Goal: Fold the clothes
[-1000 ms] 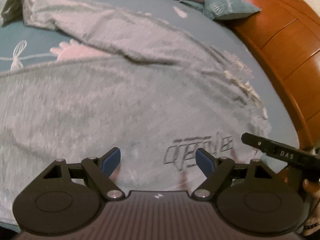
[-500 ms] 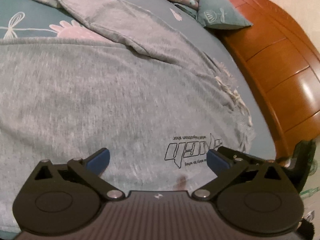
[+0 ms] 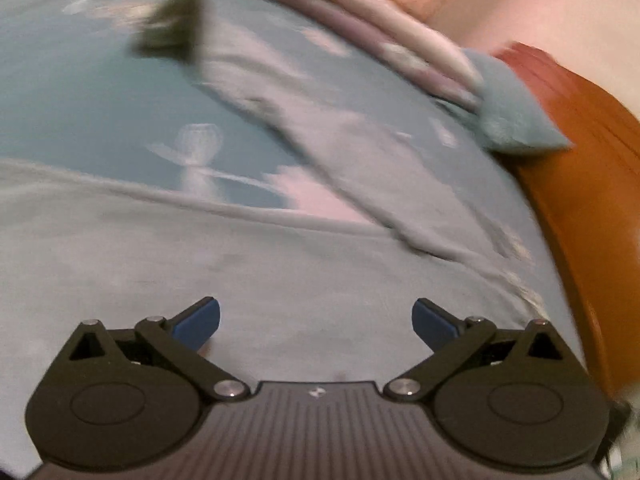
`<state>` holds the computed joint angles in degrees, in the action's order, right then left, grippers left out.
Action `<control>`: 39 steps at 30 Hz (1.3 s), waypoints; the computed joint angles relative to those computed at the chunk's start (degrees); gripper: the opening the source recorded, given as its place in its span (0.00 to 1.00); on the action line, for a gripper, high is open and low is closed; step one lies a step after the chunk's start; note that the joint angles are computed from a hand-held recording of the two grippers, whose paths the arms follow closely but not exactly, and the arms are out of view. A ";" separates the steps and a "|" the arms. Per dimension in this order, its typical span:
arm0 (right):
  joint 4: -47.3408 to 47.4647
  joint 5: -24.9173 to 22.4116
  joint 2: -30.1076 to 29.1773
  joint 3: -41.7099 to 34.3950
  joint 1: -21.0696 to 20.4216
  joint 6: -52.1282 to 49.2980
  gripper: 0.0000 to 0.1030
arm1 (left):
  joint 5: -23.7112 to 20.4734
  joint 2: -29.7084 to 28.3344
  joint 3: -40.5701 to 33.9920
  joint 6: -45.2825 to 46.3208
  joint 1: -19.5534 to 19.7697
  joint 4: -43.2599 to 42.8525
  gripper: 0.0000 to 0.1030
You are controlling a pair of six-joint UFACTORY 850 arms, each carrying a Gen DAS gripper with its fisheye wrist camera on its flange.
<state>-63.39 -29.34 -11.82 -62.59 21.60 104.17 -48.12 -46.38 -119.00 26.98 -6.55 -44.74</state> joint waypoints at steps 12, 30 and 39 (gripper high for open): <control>3.08 -3.83 -2.51 -2.86 0.83 -4.34 1.00 | 1.64 0.37 3.69 0.70 1.63 0.41 0.99; 7.79 4.70 -2.84 -8.43 2.21 -3.96 1.00 | 4.91 3.16 11.26 18.57 3.18 -14.20 0.99; 13.75 3.63 -7.75 -16.03 2.01 -11.39 1.00 | 3.06 2.33 8.50 15.49 2.91 -9.64 0.98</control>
